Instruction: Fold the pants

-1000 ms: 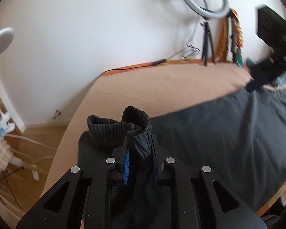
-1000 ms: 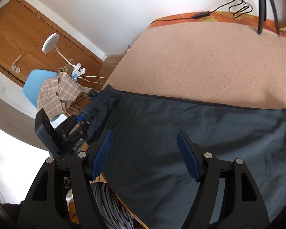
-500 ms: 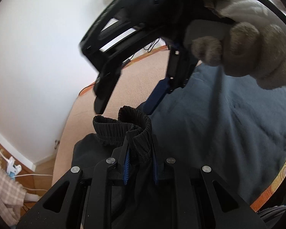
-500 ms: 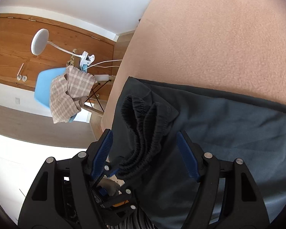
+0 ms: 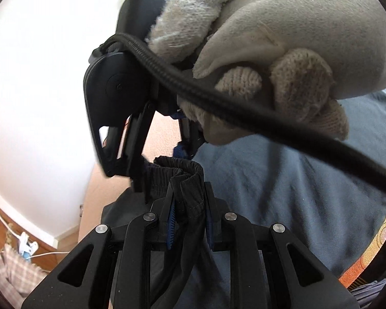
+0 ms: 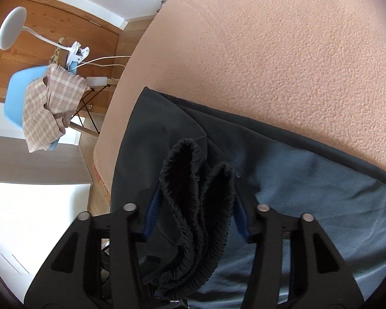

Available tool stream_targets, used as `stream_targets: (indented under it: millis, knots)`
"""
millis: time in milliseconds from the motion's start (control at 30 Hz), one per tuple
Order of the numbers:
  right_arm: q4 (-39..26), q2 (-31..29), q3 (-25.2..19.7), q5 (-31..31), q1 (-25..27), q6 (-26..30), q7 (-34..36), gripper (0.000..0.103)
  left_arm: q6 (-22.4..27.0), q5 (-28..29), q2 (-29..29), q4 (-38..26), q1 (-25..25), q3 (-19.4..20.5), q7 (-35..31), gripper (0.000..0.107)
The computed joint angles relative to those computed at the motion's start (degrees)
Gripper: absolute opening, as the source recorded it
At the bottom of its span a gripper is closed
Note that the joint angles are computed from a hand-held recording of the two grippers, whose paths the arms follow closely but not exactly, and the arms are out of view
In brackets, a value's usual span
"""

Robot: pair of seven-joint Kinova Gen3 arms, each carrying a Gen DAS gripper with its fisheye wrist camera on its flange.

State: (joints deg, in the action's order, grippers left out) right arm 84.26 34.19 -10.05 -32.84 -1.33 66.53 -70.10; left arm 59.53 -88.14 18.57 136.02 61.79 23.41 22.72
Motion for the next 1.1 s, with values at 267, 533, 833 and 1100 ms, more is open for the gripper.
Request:
stream_targets:
  millis: [267, 533, 833, 1100]
  knots:
    - [7.12, -4.88, -1.47, -10.81, 8.36, -2.92, 10.75, 0.019, -2.26, 2.37, -5.99, -1.54, -2.34, 0.3, -4.44, 0.017]
    - [13.82, -9.27, 2.19, -20.52, 16.2, 1.33, 21.85, 0.019, -1.87, 9.49, -7.98, -8.91, -0.9, 1.77, -17.7, 0.017]
    - [14.45, -11.98, 8.73, -19.08, 22.68, 8.95, 28.04, 0.019, -5.74, 12.21, -6.02, -16.72, 1.88, 0.52, -23.27, 0.017]
    - [14.95, -12.55, 12.06, -16.57, 27.86, 11.76, 31.82, 0.019, -10.05, 10.79, -4.42, -18.82, 3.77, -1.71, -19.69, 0.017]
